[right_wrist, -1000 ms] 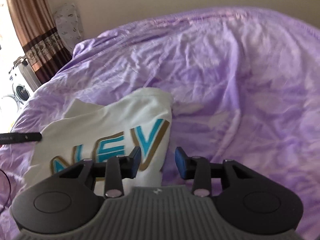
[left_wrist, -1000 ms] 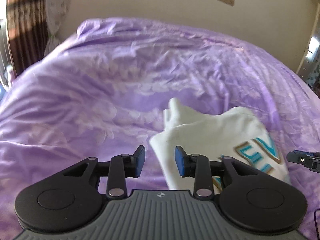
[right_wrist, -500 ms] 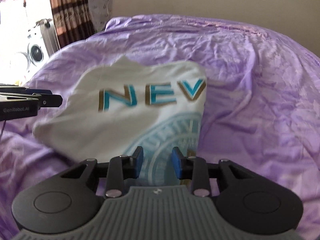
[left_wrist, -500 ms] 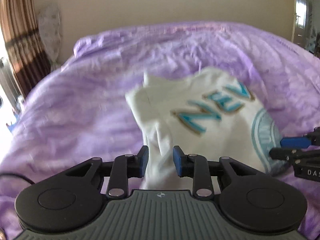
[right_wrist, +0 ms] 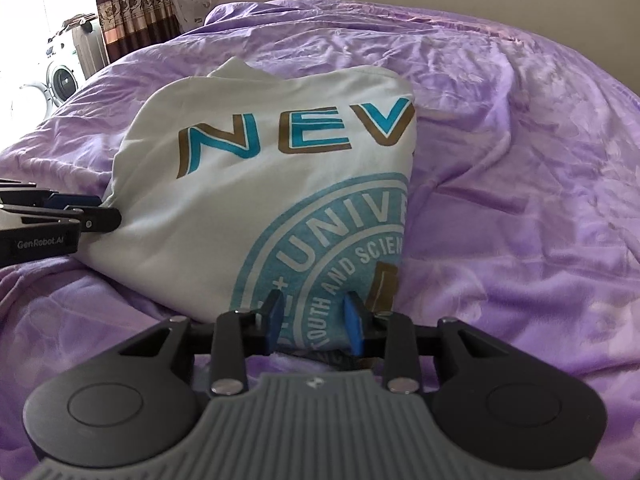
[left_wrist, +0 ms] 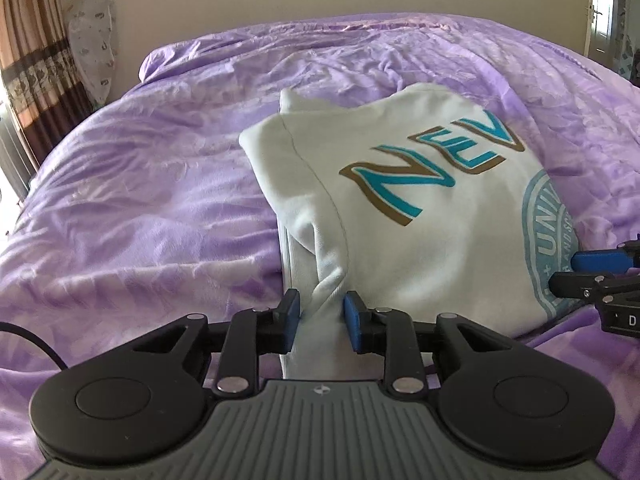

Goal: Fold small clothes

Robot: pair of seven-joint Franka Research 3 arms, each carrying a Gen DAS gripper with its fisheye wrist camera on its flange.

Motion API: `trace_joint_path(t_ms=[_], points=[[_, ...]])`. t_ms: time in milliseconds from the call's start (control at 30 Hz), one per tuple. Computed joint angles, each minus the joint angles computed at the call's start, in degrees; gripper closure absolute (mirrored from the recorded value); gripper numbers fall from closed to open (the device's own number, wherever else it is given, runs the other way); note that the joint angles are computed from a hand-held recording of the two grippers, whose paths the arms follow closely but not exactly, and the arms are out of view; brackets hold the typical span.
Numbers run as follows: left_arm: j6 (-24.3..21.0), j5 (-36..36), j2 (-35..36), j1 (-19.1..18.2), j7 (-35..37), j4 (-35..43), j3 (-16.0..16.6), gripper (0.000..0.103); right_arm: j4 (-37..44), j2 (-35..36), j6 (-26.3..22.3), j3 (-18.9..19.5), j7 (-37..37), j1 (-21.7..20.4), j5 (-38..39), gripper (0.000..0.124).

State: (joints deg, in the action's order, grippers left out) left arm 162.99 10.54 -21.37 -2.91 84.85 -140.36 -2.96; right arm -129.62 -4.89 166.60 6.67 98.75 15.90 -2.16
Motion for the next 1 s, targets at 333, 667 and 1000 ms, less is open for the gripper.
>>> trace_joint_path(t_ms=[333, 667, 1000], points=[[-1.85, 0.87, -9.94, 0.69, -4.19, -0.71, -1.66, 0.061, -2.79, -6.87, 5.65, 4.33, 10.07, -4.37, -10.30, 0.090], [-1.28, 6.19, -20.28, 3.03, -11.60, -3.65, -3.77, 0.030, -8.29, -19.70, 11.91, 14.25, 13.82, -13.13, -9.77, 0.072], [-4.35, 7.95, -25.30, 0.86, -12.34, -7.13, -2.63, 0.019, -14.86, -28.77, 12.93, 18.93, 11.51, -13.63, -1.49, 0.042]])
